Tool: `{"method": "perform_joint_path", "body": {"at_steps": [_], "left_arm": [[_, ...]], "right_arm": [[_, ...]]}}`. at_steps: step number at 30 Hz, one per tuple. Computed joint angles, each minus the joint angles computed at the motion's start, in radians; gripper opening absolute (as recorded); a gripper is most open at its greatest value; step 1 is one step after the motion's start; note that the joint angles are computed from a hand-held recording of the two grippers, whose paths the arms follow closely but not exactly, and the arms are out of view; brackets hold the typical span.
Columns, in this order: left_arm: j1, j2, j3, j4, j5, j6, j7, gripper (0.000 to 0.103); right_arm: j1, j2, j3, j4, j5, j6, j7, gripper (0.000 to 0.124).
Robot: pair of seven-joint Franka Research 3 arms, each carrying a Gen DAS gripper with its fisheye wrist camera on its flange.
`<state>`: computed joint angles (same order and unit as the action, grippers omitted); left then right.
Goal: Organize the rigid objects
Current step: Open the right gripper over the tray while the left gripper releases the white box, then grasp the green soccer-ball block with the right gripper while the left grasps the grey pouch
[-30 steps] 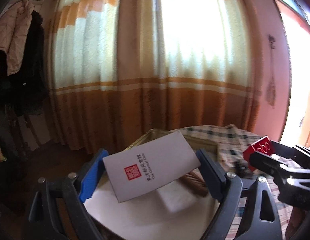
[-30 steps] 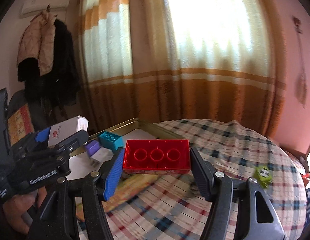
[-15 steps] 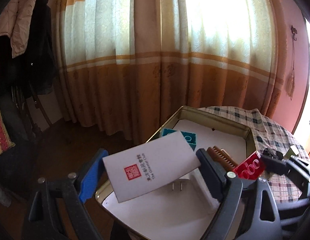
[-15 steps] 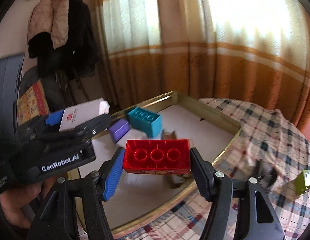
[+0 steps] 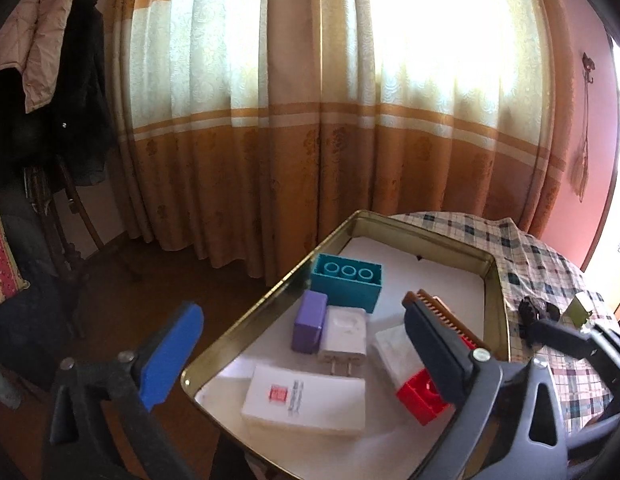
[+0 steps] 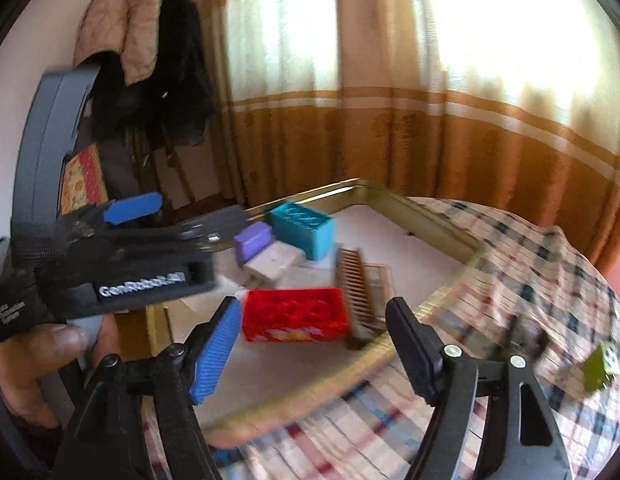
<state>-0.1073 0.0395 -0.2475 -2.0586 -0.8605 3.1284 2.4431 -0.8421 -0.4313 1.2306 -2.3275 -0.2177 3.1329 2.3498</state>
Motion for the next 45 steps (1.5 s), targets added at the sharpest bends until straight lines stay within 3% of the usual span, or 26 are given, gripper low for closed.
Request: {"method": "perform_joint_path", "body": {"at_steps": [6,10,13,16,20,27,30,35,38,40,43,45], "left_arm": [[-0.040,-0.042,0.009,-0.025,-0.050,-0.026,0.031,0.103],[-0.113,-0.078,0.028,-0.031,-0.160,-0.045,0.146,0.103],[-0.164,-0.092,0.035,-0.029,-0.162,-0.093,0.168,0.103],[-0.196,-0.074,0.022,-0.021,-0.069,-0.112,0.101,0.103],[-0.212,-0.015,-0.011,0.005,0.193,-0.129,-0.112,0.103],[-0.224,0.108,-0.033,0.086,0.565,-0.167,-0.429,0.103],[-0.223,0.149,-0.041,0.130,0.658,-0.202,-0.507,0.103],[-0.213,0.189,-0.064,0.163,0.795,-0.216,-0.583,0.103],[-0.173,0.207,-0.114,0.177,0.784,-0.239,-0.560,0.103],[-0.191,0.219,-0.098,0.193,0.833,-0.258,-0.598,0.102],[-0.163,0.231,-0.132,0.206,0.806,-0.257,-0.577,0.101],[-0.195,0.240,-0.100,0.218,0.877,-0.260,-0.609,0.087]], "right_arm": [[0.217,-0.124,-0.275,-0.171,0.035,-0.055,0.035,0.076],[0.246,-0.233,-0.374,-0.256,0.033,-0.157,0.115,0.076],[0.247,-0.281,-0.431,-0.299,0.024,-0.224,0.172,0.076],[0.248,-0.278,-0.481,-0.314,-0.002,-0.264,0.196,0.076],[0.249,-0.198,-0.522,-0.278,-0.053,-0.318,0.194,0.076],[0.284,-0.104,-0.587,-0.243,-0.137,-0.320,0.222,0.076],[0.315,-0.049,-0.623,-0.214,-0.167,-0.368,0.210,0.076],[0.413,-0.001,-0.733,-0.213,-0.163,-0.379,0.201,0.066],[0.470,0.031,-0.788,-0.198,-0.173,-0.395,0.193,0.059],[0.498,0.043,-0.814,-0.191,-0.191,-0.407,0.201,0.051],[0.533,0.053,-0.843,-0.182,-0.230,-0.422,0.220,0.040],[0.553,0.063,-0.858,-0.172,-0.259,-0.440,0.234,0.035]]}}
